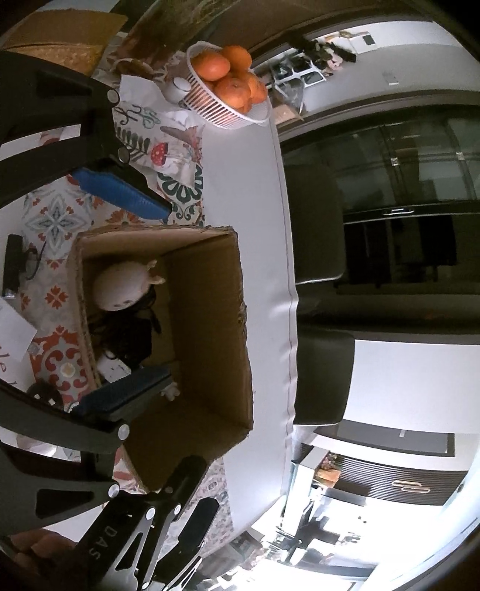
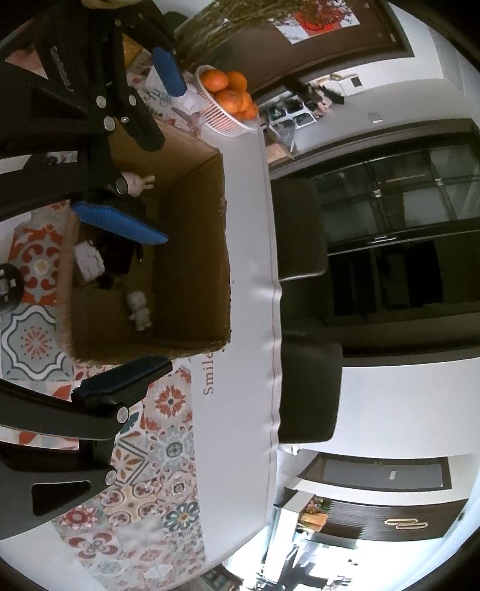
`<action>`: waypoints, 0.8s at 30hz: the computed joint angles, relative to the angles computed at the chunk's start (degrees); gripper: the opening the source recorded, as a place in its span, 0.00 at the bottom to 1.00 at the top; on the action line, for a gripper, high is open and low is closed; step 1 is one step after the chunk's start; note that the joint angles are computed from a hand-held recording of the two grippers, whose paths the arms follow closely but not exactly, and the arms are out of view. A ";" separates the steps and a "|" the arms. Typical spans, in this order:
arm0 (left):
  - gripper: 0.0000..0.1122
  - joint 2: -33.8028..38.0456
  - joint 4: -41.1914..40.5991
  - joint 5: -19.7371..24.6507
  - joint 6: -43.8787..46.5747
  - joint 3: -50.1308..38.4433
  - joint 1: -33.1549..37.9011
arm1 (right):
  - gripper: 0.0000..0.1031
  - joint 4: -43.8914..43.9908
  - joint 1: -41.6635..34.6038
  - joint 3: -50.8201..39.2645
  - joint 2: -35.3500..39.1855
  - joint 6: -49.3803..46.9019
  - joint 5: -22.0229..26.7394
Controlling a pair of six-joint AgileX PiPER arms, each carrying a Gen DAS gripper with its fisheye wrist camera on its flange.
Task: Organize rigid objects
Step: 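Move the left gripper to the white charger while the right moves to the silver egg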
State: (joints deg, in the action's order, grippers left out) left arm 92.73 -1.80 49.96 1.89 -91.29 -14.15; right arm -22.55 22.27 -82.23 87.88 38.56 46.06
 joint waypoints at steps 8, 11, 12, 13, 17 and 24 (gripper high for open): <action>0.73 -5.49 -1.40 -1.30 0.78 5.21 -0.11 | 0.62 -6.51 3.55 3.98 -4.97 6.24 1.15; 0.73 -7.91 -0.89 -2.51 0.54 7.69 -0.74 | 0.62 -7.91 4.66 5.56 -6.88 7.75 1.23; 0.73 -8.64 -0.87 -2.91 0.53 8.41 -0.91 | 0.62 -8.40 5.07 6.13 -7.55 8.38 1.32; 0.73 -9.33 -1.08 -3.16 0.80 9.06 -0.99 | 0.63 -8.69 5.34 6.59 -8.12 8.83 1.42; 0.73 -11.95 -0.56 -4.16 0.68 11.71 -1.45 | 0.64 -10.44 7.17 8.75 -10.47 11.37 1.84; 0.73 -16.93 -0.56 -6.11 1.32 17.74 -2.14 | 0.66 -16.47 12.21 13.22 -14.37 17.43 3.81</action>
State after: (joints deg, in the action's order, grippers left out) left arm 75.81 -2.36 43.85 3.22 -73.55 -16.29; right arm -39.02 34.49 -69.01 73.51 56.00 49.88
